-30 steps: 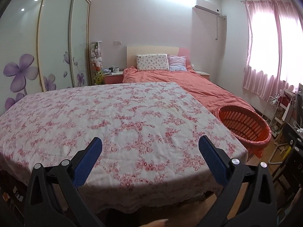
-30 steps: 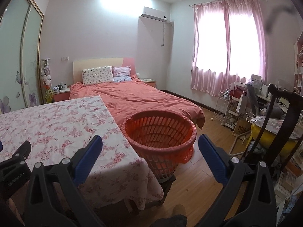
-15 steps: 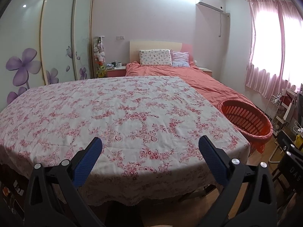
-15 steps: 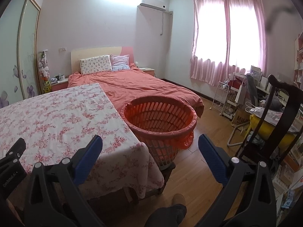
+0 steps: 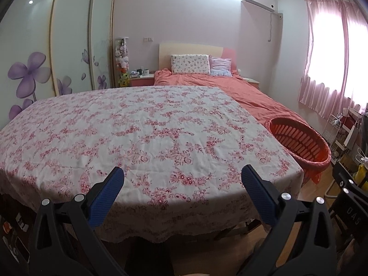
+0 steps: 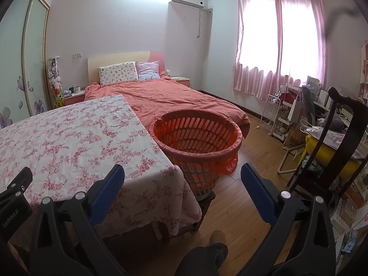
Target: Collect trash
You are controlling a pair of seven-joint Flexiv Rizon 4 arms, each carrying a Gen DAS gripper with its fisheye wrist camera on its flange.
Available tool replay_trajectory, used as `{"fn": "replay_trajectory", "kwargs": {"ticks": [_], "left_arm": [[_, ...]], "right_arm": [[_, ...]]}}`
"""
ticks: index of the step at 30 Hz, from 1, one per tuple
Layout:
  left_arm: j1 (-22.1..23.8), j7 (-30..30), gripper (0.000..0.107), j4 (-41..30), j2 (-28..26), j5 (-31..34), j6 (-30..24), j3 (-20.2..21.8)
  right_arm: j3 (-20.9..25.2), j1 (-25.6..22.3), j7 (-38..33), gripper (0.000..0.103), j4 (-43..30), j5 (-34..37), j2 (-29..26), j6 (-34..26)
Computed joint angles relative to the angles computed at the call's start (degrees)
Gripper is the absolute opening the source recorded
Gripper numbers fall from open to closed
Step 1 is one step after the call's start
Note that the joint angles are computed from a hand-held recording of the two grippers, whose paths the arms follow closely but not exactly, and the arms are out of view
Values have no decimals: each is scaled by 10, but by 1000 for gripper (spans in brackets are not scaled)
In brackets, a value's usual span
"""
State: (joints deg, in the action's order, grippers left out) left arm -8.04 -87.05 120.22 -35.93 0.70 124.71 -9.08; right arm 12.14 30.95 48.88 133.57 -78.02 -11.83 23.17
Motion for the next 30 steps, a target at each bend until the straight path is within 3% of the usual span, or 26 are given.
{"fn": "replay_trajectory", "kwargs": {"ticks": [20, 30], "left_arm": [[4, -7, 100, 4, 3, 2, -7, -1], [-23, 4, 100, 11, 6, -27, 20, 23]], "right_arm": [[-2, -5, 7, 99, 2, -9, -2, 17], [-2, -4, 12, 99, 4, -10, -2, 15]]}}
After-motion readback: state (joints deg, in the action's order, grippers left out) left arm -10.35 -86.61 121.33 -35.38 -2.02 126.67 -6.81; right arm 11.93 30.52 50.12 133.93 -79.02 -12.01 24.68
